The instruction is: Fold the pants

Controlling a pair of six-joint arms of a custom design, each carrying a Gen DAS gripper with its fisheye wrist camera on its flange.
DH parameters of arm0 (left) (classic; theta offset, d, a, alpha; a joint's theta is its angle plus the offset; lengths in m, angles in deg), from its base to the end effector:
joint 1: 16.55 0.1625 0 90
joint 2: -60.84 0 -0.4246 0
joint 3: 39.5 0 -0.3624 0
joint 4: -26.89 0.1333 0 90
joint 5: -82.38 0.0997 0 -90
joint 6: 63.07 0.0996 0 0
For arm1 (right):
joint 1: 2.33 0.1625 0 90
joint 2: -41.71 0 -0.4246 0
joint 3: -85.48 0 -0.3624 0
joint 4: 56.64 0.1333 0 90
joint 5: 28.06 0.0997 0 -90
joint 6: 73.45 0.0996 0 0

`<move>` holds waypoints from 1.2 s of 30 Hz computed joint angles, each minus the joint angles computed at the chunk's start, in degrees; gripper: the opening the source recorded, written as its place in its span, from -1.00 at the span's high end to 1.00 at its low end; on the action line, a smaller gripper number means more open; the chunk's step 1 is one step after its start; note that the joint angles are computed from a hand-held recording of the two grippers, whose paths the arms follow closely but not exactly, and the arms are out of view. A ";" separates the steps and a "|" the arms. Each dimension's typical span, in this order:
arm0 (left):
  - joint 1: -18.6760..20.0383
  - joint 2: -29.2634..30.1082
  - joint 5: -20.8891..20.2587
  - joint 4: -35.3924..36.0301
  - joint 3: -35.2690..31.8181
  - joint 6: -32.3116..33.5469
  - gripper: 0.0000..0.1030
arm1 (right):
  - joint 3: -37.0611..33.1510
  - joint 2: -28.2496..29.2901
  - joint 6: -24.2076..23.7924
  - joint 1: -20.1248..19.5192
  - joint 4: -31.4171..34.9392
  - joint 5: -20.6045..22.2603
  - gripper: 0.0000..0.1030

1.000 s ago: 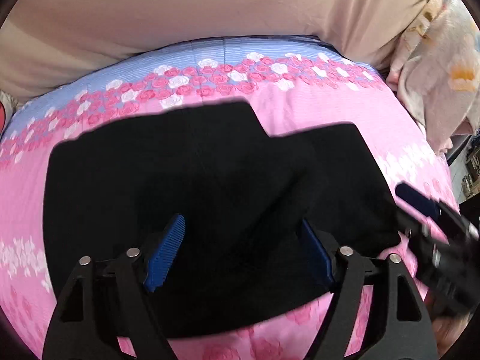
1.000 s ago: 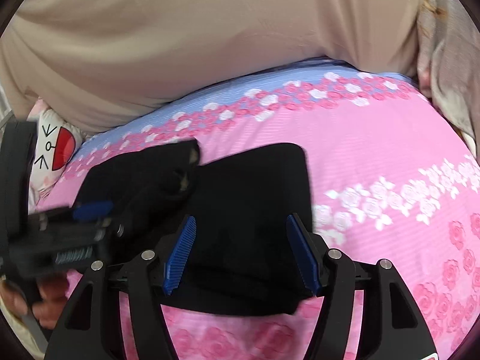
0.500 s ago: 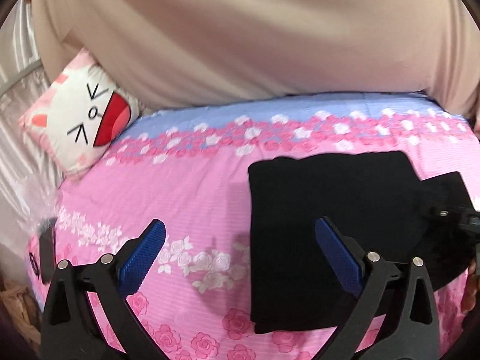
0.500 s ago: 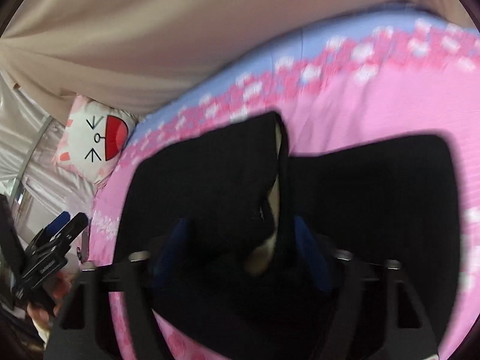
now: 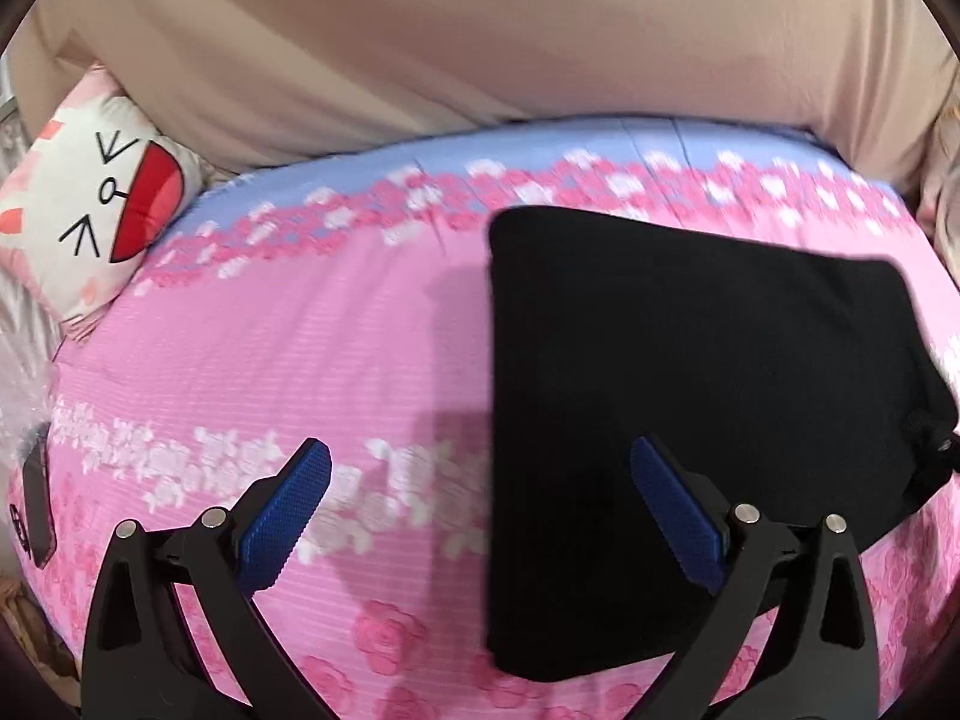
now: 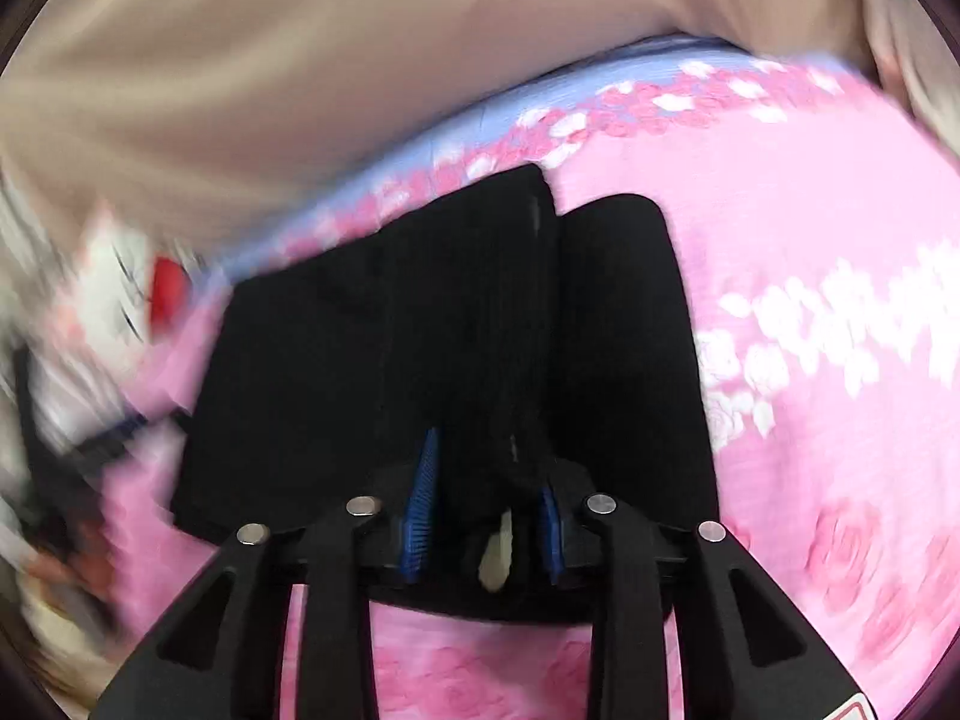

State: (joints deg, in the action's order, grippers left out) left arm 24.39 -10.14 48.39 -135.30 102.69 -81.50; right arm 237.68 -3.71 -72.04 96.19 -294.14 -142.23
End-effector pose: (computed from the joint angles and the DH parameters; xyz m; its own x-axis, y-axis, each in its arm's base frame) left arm -0.1273 -0.3962 0.1669 -0.5965 0.1847 -0.7811 0.5973 0.7521 -0.2783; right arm 0.1401 -0.3109 0.1141 -0.9443 0.1474 0.2942 -0.0891 0.7461 -0.6598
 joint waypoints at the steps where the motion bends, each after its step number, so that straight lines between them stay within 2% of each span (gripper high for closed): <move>1: -0.41 0.40 0.14 -0.35 0.28 0.11 -0.90 | -0.51 -1.06 0.45 2.30 0.67 -2.87 0.37; 2: -0.74 0.51 0.21 -0.50 0.46 0.19 -0.90 | -1.21 -1.26 -1.40 4.85 -1.05 -5.69 0.33; 4: -1.30 0.76 0.21 -2.03 0.93 0.60 -0.90 | -2.97 -1.71 -3.45 5.60 -0.17 -5.74 0.04; 7: -1.79 1.36 0.45 -2.15 0.83 0.45 -0.90 | -6.38 -2.89 -6.02 2.44 6.87 -4.07 -0.16; 8: -1.94 1.59 0.44 -2.03 0.76 0.23 -0.90 | -8.18 -2.28 -5.27 1.13 10.26 -4.40 -0.16; 10: -2.09 2.04 0.63 -1.43 0.38 -0.11 -0.90 | -10.09 -0.92 -5.70 -1.72 12.33 -1.43 -0.17; 11: -2.16 2.30 0.84 -1.03 0.19 -0.38 -0.90 | -10.75 0.42 -6.49 -1.45 10.72 -2.17 -0.17; 12: -2.20 2.40 0.88 -0.89 0.08 -0.37 -0.90 | -11.20 0.74 -7.14 -0.38 10.68 -3.40 0.01; 13: -2.25 2.56 1.05 -0.64 -0.02 -0.38 -0.90 | -11.30 0.36 -7.80 0.69 10.67 -3.60 0.58; 15: -2.16 2.74 1.21 -0.23 -0.27 -0.46 -0.90 | -10.17 -0.84 -8.81 2.77 6.79 -3.63 0.57; 18: -1.75 3.29 1.14 0.13 -0.80 -0.55 -0.90 | -9.14 -1.76 -10.36 4.96 2.55 -6.36 0.57; 19: -1.52 3.54 1.09 0.07 -0.94 -0.55 -0.90 | -9.29 -1.26 -10.16 4.35 2.41 -6.75 0.56; 21: -1.17 3.84 0.90 -0.16 -1.04 -0.58 -0.90 | -10.81 1.22 -10.02 1.22 5.81 -10.25 0.54; 22: -0.85 4.07 0.72 -0.03 -1.21 -0.71 -0.90 | -10.87 2.30 -9.96 -0.14 5.69 -9.92 0.43; 23: -0.61 4.26 0.63 0.27 -1.37 -0.85 -0.90 | -9.29 1.61 -8.03 -0.84 3.43 -7.20 0.43; 24: -0.53 4.21 0.74 0.55 -1.34 -0.92 -0.90 | -8.93 0.79 -6.71 -0.56 3.57 -6.67 0.41; 25: -0.51 4.17 1.05 0.82 -1.29 -1.02 -0.90 | -8.41 -0.10 -5.63 0.78 2.59 -7.28 0.41; 27: -0.37 3.73 1.13 1.15 -1.23 -1.03 -0.90 | -8.35 -1.10 -7.60 5.58 -1.37 -9.15 0.41; 30: 0.31 3.43 0.85 0.55 -1.38 -0.90 -0.90 | -11.36 -3.67 -10.42 9.63 7.28 -7.85 0.43; 31: 0.65 3.50 0.83 0.41 -1.49 -0.97 -0.90 | -12.97 -3.70 -10.84 10.04 11.28 -6.80 0.52; 34: 1.46 3.82 0.30 0.67 -1.82 -1.57 -0.90 | -19.70 -1.66 -11.81 8.33 23.11 -3.44 0.53; 36: 1.54 3.99 0.35 -0.05 -1.60 -0.97 -0.90 | -24.93 1.86 -12.10 6.21 28.16 -6.54 0.55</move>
